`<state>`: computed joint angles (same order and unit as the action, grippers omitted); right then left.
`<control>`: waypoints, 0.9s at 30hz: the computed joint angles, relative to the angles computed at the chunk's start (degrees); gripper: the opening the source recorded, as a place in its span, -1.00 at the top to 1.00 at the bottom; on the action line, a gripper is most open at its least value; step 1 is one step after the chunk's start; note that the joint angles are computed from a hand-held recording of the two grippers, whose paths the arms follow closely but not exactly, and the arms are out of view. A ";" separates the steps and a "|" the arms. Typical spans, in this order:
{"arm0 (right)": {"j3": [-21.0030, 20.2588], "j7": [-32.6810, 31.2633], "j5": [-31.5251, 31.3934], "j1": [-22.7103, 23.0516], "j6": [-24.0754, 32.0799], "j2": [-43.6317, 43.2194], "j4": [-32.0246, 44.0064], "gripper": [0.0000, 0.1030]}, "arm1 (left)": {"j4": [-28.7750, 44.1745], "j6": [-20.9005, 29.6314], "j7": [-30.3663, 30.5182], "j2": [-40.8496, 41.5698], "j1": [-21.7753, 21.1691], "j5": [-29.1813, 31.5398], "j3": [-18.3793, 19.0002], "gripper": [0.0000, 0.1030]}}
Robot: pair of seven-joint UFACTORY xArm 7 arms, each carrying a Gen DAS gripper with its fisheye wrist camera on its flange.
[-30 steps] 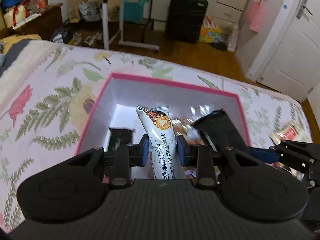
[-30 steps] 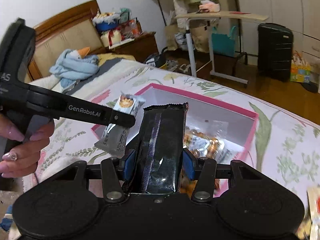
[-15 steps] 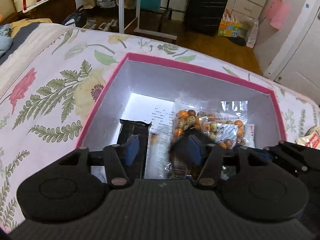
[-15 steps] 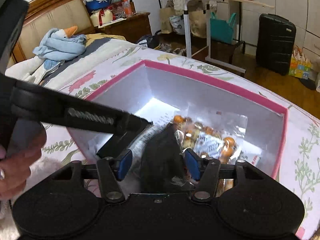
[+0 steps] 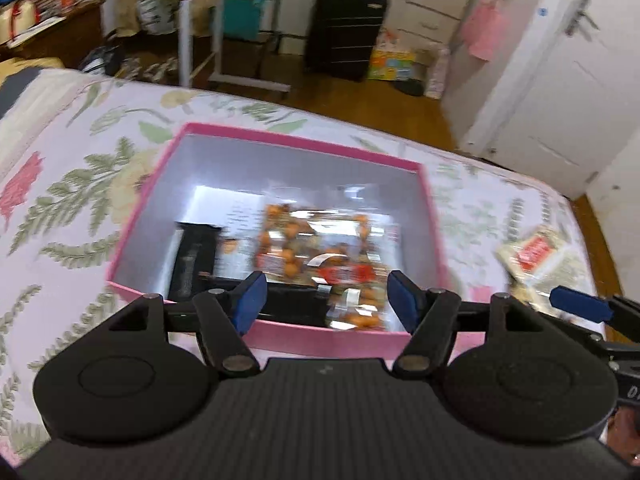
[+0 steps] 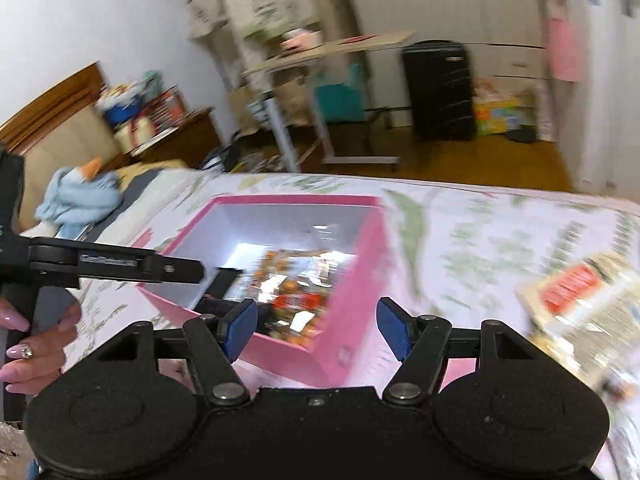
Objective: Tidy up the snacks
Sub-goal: 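Open both grippers over the pink box to drop package and bar, then grasp a white bar with the right gripper while the left grasps another white bar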
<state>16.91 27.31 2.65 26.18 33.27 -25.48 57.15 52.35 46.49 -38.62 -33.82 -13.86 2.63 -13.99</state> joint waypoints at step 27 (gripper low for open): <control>-11.55 -20.03 -5.74 -11.10 7.33 -36.31 -34.79 -0.36 | 24.93 -14.94 17.59 39.05 -17.97 -1.52 -4.59 -0.21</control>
<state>5.36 7.28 -3.09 15.09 40.59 -61.79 22.36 77.28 31.56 -21.02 5.22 -31.84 1.12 -18.57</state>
